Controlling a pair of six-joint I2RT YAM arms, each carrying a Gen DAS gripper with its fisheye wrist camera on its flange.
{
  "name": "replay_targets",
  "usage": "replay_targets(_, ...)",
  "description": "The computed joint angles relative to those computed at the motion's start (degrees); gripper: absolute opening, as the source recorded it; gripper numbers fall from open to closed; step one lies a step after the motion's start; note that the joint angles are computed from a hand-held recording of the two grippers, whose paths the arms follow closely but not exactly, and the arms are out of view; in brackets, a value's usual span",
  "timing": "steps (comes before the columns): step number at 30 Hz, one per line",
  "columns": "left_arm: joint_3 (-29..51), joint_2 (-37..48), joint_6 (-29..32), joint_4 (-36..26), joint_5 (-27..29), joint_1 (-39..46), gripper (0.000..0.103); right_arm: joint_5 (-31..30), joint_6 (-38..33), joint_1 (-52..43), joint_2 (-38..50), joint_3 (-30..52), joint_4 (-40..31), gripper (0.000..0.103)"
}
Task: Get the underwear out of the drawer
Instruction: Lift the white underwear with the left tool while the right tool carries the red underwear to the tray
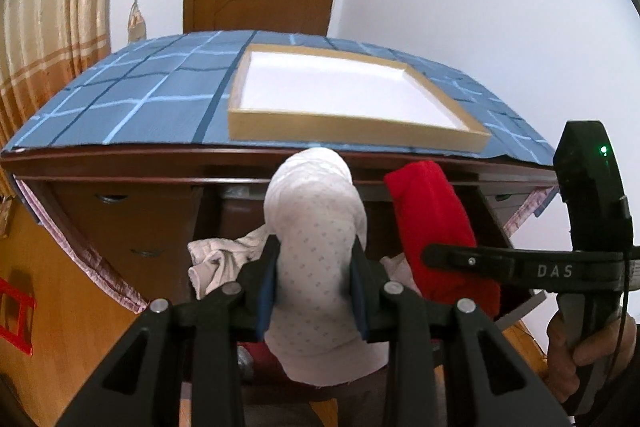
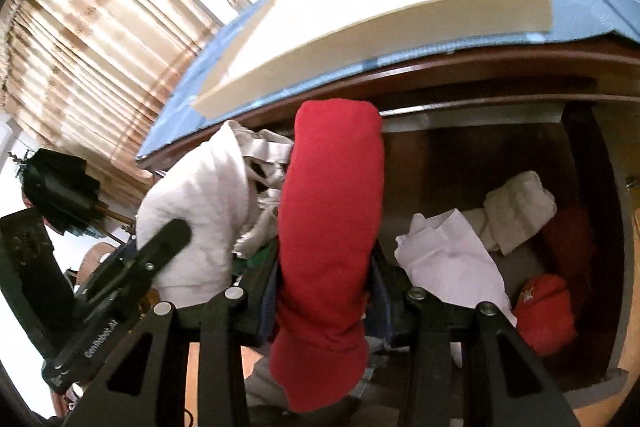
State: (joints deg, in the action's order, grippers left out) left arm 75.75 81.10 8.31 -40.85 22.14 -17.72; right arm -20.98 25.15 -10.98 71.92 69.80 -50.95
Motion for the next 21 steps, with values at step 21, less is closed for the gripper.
replay_targets(21, 22.75, 8.2, -1.18, -2.25, -0.47, -1.32, 0.03, 1.29, -4.77, -2.66, 8.61, 22.53, -2.84, 0.043)
